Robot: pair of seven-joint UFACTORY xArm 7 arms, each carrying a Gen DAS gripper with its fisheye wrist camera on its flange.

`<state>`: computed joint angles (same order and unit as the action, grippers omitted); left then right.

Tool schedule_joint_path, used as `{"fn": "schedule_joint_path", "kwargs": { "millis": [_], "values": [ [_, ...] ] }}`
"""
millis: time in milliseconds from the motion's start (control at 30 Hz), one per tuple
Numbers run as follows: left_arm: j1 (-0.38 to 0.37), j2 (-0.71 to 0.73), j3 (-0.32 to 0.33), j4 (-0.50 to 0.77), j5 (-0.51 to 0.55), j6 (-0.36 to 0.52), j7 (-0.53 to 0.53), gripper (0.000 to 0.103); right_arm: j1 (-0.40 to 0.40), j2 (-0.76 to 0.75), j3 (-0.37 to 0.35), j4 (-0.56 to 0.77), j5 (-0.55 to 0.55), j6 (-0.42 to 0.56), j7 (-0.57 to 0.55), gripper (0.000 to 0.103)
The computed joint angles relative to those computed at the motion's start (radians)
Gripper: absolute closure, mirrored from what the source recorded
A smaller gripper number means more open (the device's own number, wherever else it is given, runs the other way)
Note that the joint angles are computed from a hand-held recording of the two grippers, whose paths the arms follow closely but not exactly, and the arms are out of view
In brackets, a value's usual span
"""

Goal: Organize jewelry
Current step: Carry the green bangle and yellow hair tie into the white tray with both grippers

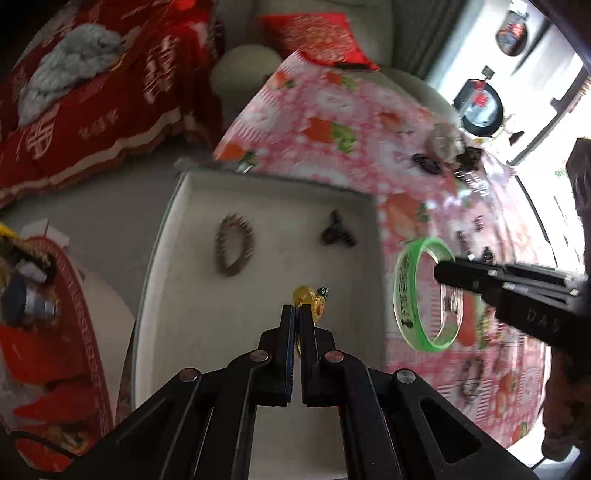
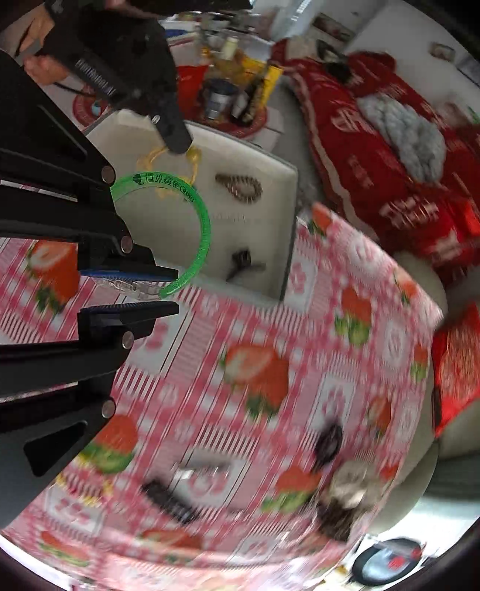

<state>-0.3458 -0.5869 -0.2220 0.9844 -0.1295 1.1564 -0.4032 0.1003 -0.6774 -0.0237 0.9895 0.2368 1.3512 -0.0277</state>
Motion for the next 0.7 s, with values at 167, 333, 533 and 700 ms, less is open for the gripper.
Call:
{"fn": "schedule_joint_path", "kwargs": {
  "millis": [167,333,533,700],
  "values": [
    [0.019,-0.034,0.023,-0.08,-0.002,-0.008,-0.01,0.094,0.042,0.073,0.057,-0.003,0.004,-0.05,0.005,0.092],
    [0.035,-0.047,0.034,-0.125,0.001,-0.025,-0.013,0.094,0.068,0.151,0.086,0.002,-0.004,-0.071,0.032,0.092],
    [0.047,-0.017,0.04,-0.134,0.014,-0.053,0.002,0.094,0.08,0.212,0.104,0.002,-0.043,-0.085,0.054,0.092],
    [0.057,0.028,0.025,-0.113,0.05,-0.081,0.001,0.094,0.075,0.244,0.11,0.003,-0.081,-0.102,0.083,0.092]
  ]
}}
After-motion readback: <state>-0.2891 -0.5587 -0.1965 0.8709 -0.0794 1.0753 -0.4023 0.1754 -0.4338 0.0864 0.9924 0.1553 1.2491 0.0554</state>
